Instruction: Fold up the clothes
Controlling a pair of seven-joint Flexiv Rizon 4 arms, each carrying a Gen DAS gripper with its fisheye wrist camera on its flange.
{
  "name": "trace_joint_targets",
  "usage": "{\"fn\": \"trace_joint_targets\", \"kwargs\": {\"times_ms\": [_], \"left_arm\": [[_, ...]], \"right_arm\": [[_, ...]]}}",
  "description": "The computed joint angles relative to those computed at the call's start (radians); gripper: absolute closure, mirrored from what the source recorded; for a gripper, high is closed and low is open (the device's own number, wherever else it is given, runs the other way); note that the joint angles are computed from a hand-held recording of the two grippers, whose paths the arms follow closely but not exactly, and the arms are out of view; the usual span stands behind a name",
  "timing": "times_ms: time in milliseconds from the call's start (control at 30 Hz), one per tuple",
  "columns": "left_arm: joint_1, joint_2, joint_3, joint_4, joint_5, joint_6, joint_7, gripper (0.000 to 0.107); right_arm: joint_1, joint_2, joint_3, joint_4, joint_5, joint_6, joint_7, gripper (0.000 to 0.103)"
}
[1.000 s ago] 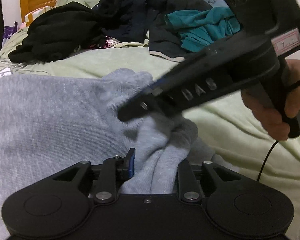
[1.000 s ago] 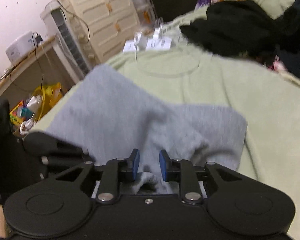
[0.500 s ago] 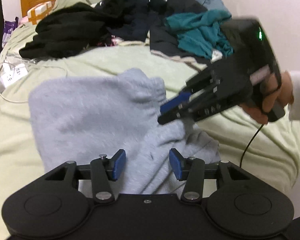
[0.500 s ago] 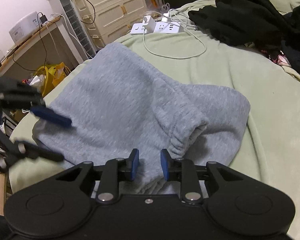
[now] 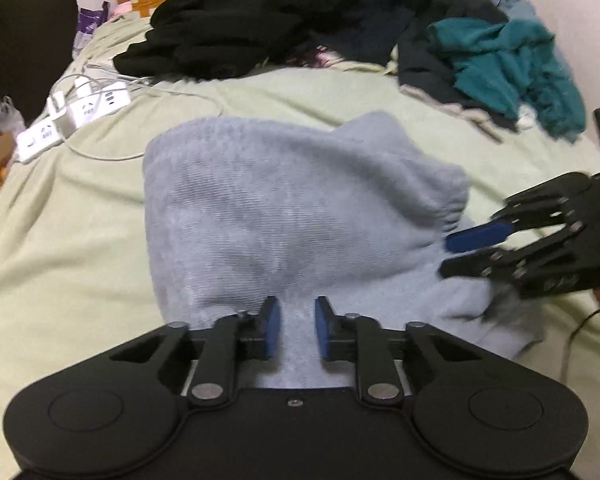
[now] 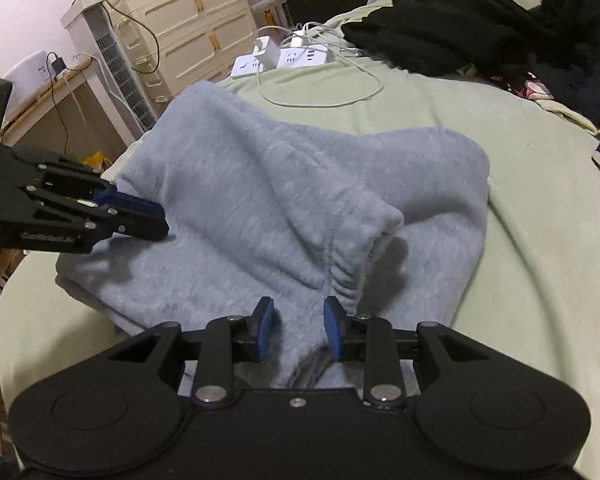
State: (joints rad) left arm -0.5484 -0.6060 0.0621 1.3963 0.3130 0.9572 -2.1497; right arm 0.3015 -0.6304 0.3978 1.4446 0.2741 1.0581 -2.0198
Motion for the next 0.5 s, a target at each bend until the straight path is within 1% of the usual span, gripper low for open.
{"fn": "trace_joint_targets", "kwargs": {"times_ms": [67,100,167,267,300,367,400,433,467,500], "left_arm": [[0.002,-0.002,0.003,0.005,0.002,0.0,-0.002,0.103],[0.004,-0.008,0.003,0.006,0.006,0.003,0.004,0.103],[0.002,-0.019,0.009,0.0,0.013,0.009,0.001,0.103],[0.007,-0.011,0.006,0.006,0.004,0.029,-0.005,0.103],[0.011,-0.005,0.002,0.013,-0.002,0.044,-0.005,0.103],[0.013,0.005,-0.004,0.002,-0.007,0.03,0.024,0.102],[0.013,0.011,-0.005,-0.003,-0.008,0.027,0.031,0.098],[0.012,0.015,-0.003,-0.011,-0.011,0.031,0.027,0.083],[0.012,0.017,-0.002,-0.014,-0.012,0.036,0.022,0.067],[0.009,0.024,0.007,-0.02,-0.005,0.064,0.001,0.062]], "right_arm": [[0.006,-0.007,-0.002,0.019,0.001,0.038,-0.007,0.076],[0.008,-0.012,-0.002,0.025,0.001,0.057,-0.007,0.076],[0.014,-0.018,-0.007,0.021,-0.012,0.062,0.009,0.076],[0.04,-0.003,-0.03,0.042,-0.07,0.082,0.016,0.075],[0.049,0.008,-0.039,0.049,-0.094,0.082,0.021,0.074],[0.053,0.031,-0.042,0.052,-0.117,0.076,0.039,0.071],[0.053,0.039,-0.042,0.054,-0.121,0.083,0.046,0.061],[0.058,0.05,-0.046,0.065,-0.121,0.128,0.058,0.054],[0.068,0.055,-0.054,0.075,-0.118,0.194,0.084,0.038],[0.081,0.056,-0.064,0.083,-0.117,0.263,0.118,0.032]]}}
